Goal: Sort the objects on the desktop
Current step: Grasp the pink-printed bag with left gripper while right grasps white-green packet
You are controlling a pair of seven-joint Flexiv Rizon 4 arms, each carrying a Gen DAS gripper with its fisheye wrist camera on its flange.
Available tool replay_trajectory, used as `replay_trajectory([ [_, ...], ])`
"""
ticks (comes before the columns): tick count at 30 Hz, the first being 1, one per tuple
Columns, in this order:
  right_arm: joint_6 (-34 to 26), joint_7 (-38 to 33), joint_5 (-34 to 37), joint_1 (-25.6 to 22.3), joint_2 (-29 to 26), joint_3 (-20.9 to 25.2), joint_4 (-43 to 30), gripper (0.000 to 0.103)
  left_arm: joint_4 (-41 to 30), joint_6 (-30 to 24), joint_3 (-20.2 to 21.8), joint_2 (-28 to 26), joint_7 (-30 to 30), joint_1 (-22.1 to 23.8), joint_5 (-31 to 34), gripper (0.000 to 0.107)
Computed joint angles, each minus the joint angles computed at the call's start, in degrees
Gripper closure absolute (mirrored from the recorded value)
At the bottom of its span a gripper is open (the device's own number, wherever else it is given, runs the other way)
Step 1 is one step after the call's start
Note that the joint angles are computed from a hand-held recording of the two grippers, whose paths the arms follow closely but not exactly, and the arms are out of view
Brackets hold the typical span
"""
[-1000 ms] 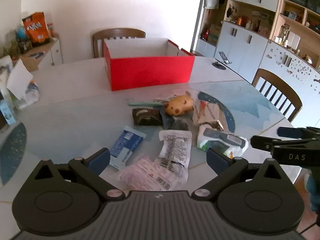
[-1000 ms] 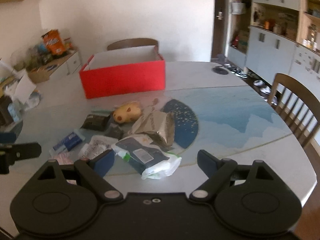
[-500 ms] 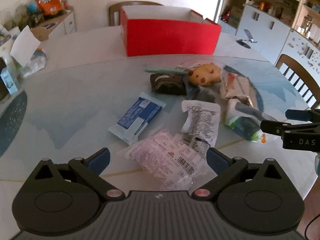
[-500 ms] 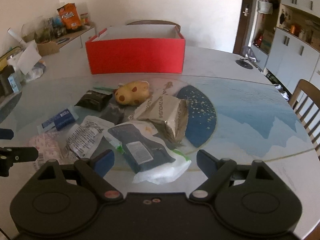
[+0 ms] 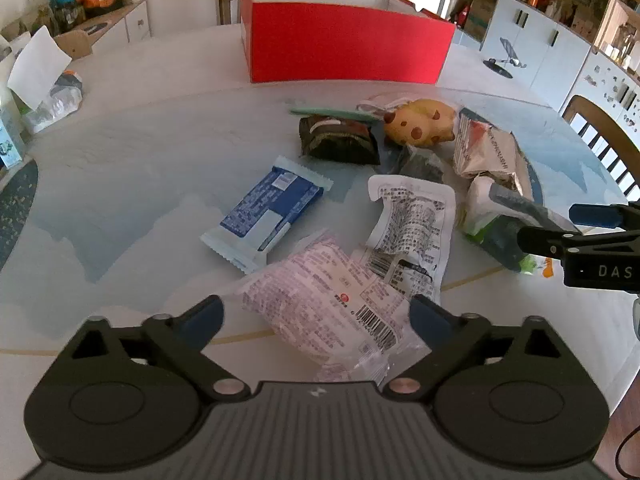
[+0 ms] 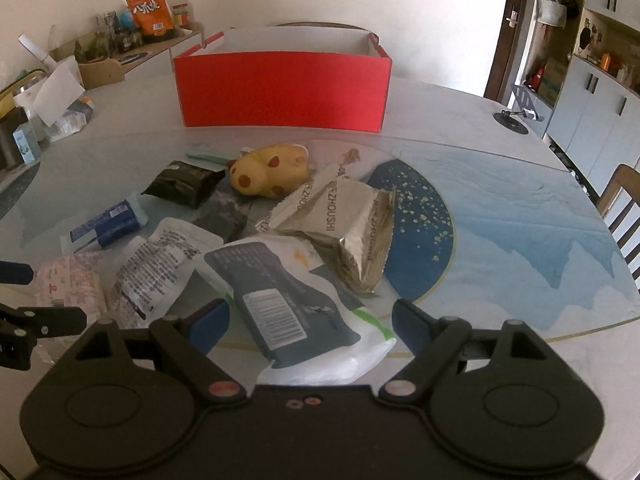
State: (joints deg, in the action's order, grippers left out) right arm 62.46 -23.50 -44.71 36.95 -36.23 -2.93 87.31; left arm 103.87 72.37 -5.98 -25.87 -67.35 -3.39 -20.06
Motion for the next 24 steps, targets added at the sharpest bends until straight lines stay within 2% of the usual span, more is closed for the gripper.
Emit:
replay_trajectory([
  [6, -0.9, 0.0, -0.3, 0.2, -0.5, -0.4, -0.4, 0.018, -0.6, -0.7, -0.4, -0.4, 0.2, 0.2, -0.4, 0.025],
  [10, -0.8, -0.2, -0.3, 0.0, -0.7, -0.2, -0.7, 0.026, -0.4, -1.1, -1.2, -0.4, 0.8, 0.7, -1.6, 0.029],
  [12, -2.2, -1.3, 0.3, 0.0, -1.0, 0.2, -1.4, 0.069, -0.5, -1.3, -1.3, -0.4, 1.0, 0.7, -2.0, 0.031],
  [13, -2.6, -1.5, 0.4, 0.1, -1.1, 0.2, -1.5, 0.067, -0.4, -1.4, -1.6, -0.4, 1.3, 0.9, -2.4, 0.037],
  [15, -2.3, -1.4, 0.8, 0.0, -1.1, 0.3, -1.5, 0.067, -0.2, -1.6, -2.1, -0.3, 2.1, 1.3, -3.4, 0.043],
  [24, -1.3, 0.2, 0.9, 0.1, -0.1, 0.0, -0.6, 0.075, 0.5, -1.1, -2.0, 0.5, 2.9, 1.0, -4.6, 0.055],
])
